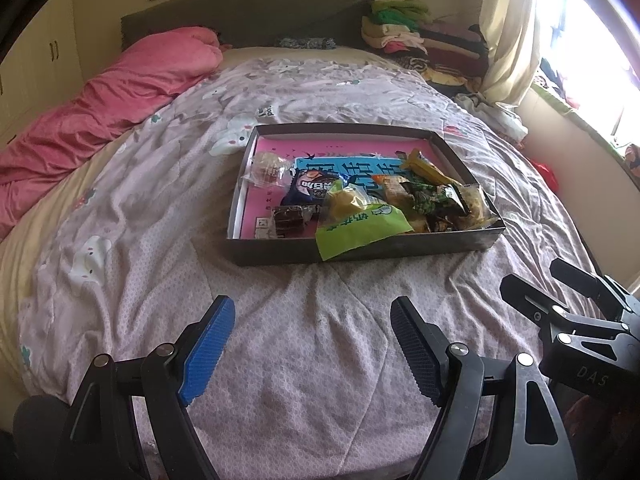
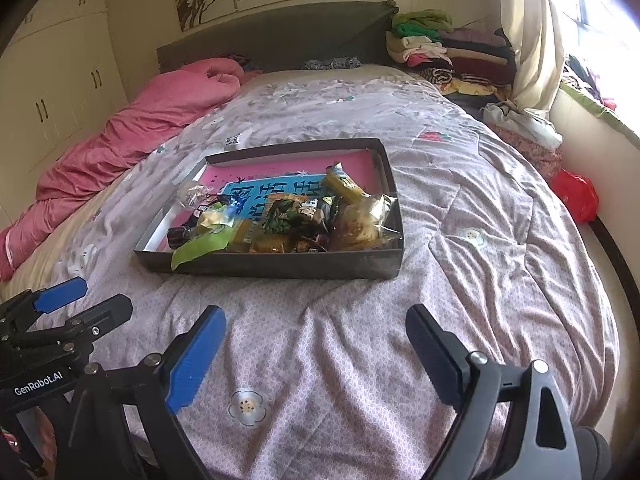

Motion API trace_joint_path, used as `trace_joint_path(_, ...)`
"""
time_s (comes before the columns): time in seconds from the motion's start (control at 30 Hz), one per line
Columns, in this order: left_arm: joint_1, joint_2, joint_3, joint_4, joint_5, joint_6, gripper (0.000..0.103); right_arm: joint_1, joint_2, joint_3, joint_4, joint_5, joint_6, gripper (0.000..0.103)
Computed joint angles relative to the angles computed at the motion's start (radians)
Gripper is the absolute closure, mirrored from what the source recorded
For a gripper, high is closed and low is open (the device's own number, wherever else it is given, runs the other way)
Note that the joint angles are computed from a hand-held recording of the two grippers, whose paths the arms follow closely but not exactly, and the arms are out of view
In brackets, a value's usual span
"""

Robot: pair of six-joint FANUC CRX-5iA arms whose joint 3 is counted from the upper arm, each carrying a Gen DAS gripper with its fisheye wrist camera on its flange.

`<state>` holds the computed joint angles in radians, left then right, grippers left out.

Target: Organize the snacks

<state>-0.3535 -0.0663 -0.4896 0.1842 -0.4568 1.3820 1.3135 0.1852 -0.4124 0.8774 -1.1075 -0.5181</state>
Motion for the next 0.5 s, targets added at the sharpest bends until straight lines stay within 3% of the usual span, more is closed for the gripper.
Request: trace_joint_path(0.5,0.004,0.005,0.006,-0.002,0.0,0.009,0.022,-0.005,-0.001,-0.006,-0.015,0.019,-0.004,0.011)
